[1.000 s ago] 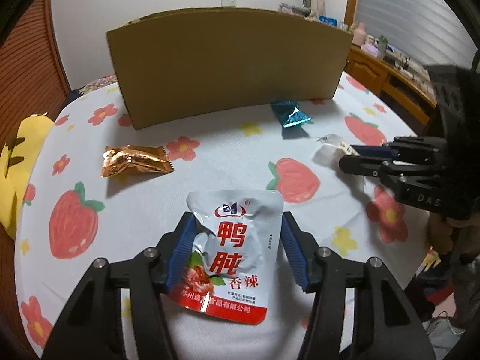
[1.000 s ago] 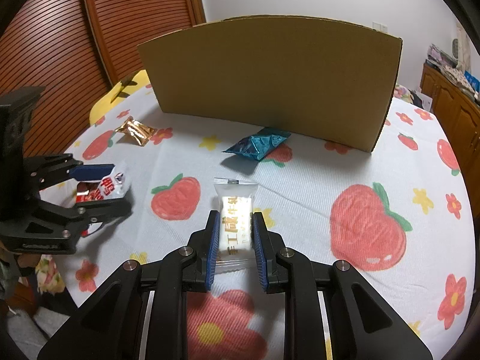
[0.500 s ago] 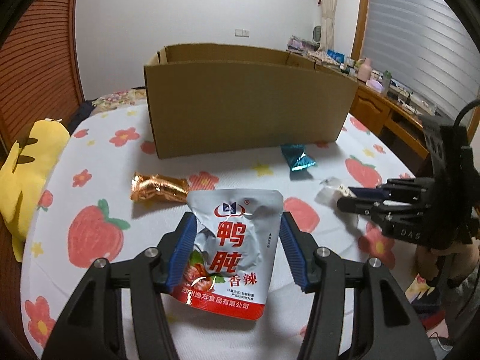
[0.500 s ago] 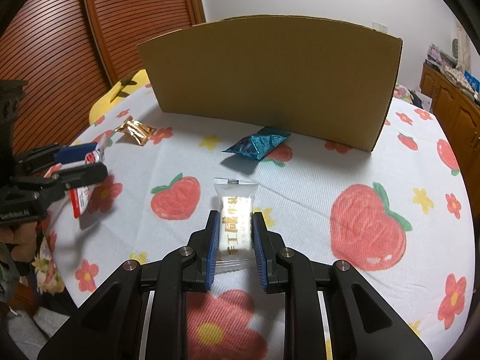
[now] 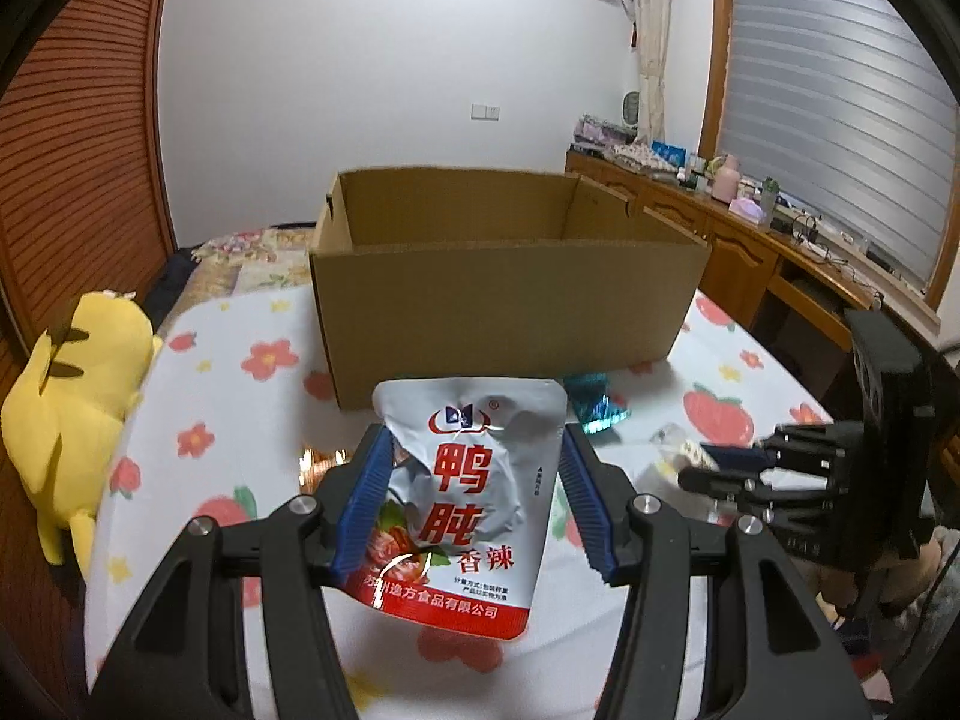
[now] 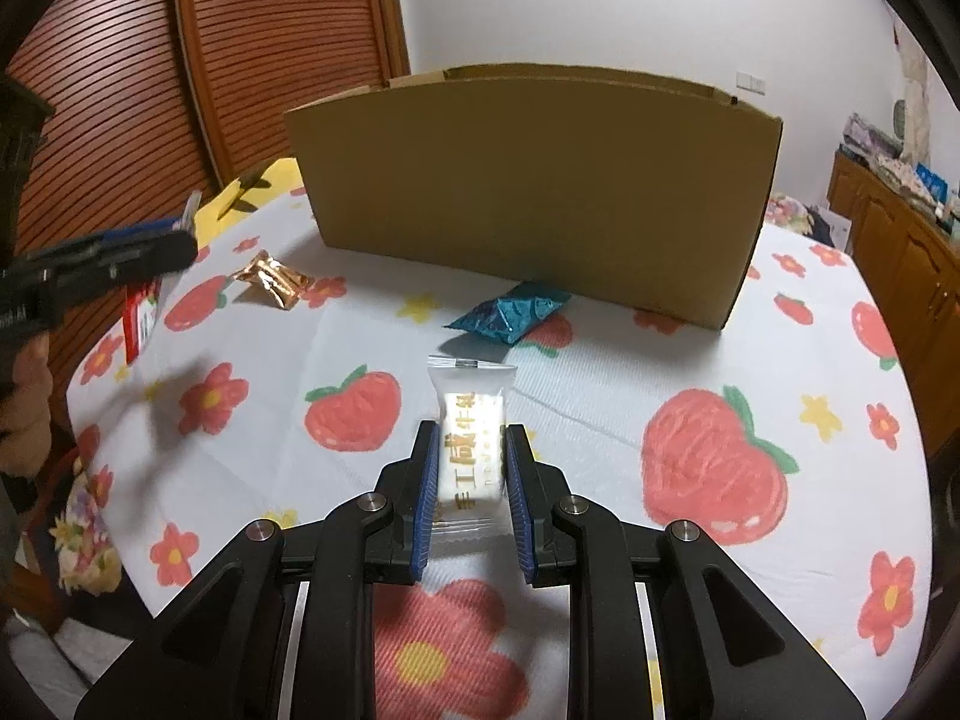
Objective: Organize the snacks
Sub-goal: 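Lift and carry both packets toward the cardboard box with both grippers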
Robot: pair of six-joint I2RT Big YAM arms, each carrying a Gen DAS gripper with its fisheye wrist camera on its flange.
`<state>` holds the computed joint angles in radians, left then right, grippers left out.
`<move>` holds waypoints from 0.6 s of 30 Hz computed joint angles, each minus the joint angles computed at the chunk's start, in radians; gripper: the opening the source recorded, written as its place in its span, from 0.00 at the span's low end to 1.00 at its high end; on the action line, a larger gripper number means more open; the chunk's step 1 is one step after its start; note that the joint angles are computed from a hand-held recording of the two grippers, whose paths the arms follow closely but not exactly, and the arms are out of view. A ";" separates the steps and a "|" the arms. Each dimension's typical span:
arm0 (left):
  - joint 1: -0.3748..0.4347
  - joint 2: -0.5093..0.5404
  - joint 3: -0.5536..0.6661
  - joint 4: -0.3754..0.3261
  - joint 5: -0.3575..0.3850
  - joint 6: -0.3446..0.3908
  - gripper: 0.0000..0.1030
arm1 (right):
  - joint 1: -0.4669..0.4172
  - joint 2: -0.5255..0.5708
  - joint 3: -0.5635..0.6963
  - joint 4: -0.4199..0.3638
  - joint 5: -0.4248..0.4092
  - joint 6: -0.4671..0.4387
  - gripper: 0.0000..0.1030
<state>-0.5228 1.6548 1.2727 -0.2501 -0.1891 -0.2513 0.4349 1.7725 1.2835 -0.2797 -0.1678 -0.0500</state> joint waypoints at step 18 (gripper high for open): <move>0.075 0.137 0.317 -0.024 0.066 0.091 0.54 | -0.036 -0.010 0.211 -0.035 0.000 -0.076 0.19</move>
